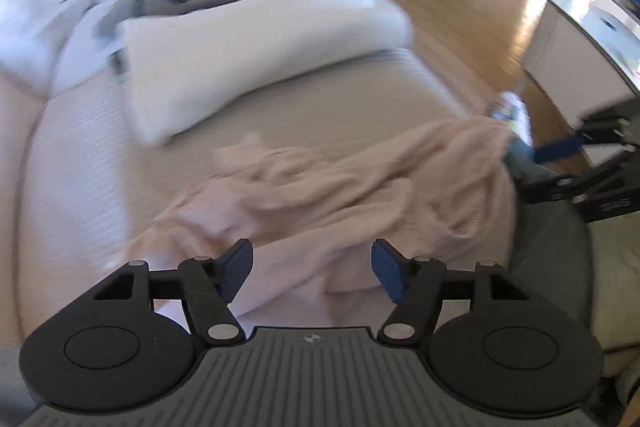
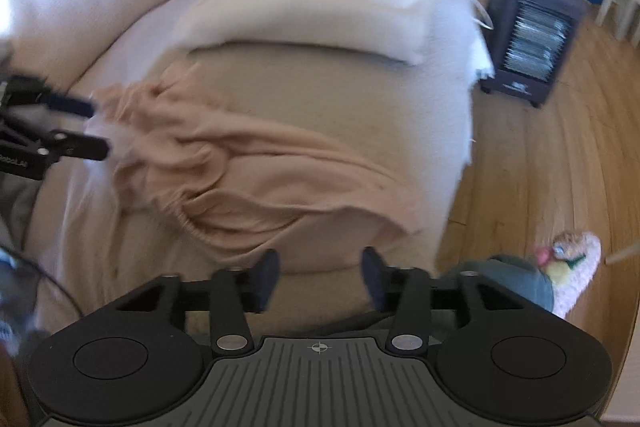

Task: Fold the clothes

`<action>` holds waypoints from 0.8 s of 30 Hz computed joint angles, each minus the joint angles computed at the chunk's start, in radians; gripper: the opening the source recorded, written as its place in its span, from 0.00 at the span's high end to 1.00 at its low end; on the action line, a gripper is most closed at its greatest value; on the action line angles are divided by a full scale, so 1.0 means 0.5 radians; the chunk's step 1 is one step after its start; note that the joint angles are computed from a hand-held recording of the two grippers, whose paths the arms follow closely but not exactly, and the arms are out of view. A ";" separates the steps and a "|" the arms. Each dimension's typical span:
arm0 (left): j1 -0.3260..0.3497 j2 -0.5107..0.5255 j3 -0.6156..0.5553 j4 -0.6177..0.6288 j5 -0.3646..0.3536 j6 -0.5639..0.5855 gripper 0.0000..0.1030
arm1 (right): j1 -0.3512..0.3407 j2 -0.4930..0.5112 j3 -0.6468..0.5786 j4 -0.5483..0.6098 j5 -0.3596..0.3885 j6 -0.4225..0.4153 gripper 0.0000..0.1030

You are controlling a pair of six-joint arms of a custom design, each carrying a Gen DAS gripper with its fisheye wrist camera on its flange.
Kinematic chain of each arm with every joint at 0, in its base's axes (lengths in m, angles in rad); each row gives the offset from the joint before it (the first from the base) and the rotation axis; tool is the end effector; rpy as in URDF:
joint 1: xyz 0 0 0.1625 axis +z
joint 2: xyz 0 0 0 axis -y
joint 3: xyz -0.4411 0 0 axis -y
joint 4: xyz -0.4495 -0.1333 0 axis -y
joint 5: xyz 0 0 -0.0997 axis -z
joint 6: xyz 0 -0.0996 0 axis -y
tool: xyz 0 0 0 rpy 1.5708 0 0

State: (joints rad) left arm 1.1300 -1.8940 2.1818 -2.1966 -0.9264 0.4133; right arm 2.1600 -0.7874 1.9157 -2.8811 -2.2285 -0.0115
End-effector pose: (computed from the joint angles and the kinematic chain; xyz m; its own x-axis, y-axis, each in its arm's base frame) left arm -0.0008 -0.4545 0.4111 -0.5783 0.4901 -0.6522 0.6932 0.7168 -0.0761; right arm 0.4026 -0.4720 0.0093 -0.7131 -0.3572 0.6032 -0.5548 0.8136 -0.1741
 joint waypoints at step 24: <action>0.022 0.449 -0.243 -0.802 0.112 0.805 0.97 | -0.073 0.089 -0.169 0.265 0.132 0.081 0.30</action>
